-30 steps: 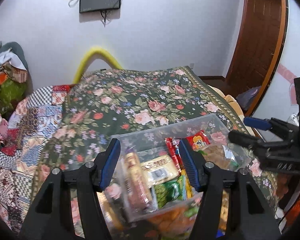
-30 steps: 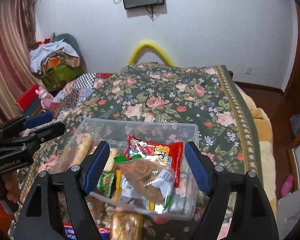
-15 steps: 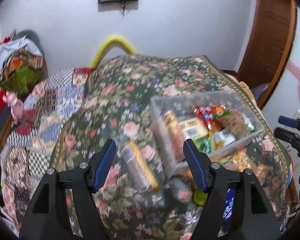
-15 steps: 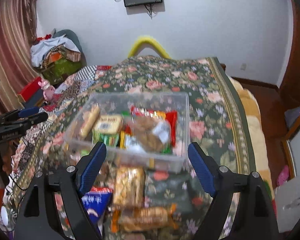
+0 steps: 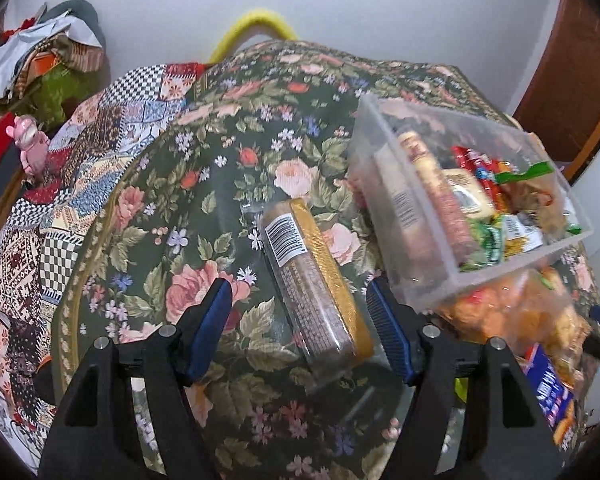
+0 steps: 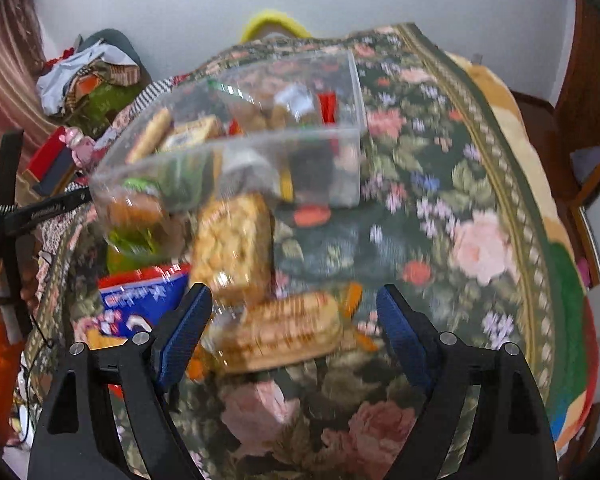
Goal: Organize snacks
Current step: 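Move both tools back toward the remaining snacks beside the box, then grasp the long biscuit roll with the left tool while the right tool grasps the wrapped cracker pack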
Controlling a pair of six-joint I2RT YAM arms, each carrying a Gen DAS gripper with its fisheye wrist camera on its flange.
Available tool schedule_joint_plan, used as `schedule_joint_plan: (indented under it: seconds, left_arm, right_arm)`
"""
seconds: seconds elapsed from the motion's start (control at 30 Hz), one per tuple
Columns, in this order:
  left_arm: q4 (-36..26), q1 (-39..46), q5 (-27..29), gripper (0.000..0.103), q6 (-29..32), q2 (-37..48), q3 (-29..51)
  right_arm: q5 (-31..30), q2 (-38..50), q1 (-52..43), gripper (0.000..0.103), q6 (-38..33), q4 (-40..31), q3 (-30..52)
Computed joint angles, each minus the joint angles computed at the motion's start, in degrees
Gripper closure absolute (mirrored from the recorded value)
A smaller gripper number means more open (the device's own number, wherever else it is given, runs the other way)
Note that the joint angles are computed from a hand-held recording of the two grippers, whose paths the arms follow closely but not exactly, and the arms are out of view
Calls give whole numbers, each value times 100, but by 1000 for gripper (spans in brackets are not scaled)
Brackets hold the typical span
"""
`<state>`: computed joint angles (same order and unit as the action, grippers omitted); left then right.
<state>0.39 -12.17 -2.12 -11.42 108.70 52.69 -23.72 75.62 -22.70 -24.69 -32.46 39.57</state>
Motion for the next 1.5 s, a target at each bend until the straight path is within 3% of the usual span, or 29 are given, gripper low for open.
schedule_joint_plan:
  seconds: [0.1,0.33,0.57,0.67,0.93,1.33,1.4,1.43,1.5]
  left_arm:
    - [4,-2,-43,34,-23,324,230]
    - [138,49,-14,36,-68,926,578]
    - [436,8,-86,64,9,955,330]
    - [584,13,-57,65,61,797,49]
    - [763,-103,-105,66,118,160,-772]
    - [504,-305,-95,68,-19,-1271,-1456]
    - [390,-398,-171,84,-6,-1523,-1471]
    - [286,-440,-175,103,1,-1661,-1459]
    - [191,-496,-190,103,-12,-1911,-1463]
  right_arm:
    - [59,2,40,20,17,15,-107]
    - [87,0,85,7,46,117,-232]
    - [475,-132,446,4,122,514,-501]
    - [483,-148,442,4,110,584,-549]
    - [347,-213,310,28,72,575,-548]
    - [70,-774,-338,32,-172,196,-481]
    - [41,-849,-362,32,-126,177,-418]
    - [22,-893,-357,32,-89,161,-384]
    - [-102,-951,-452,32,-91,94,-287]
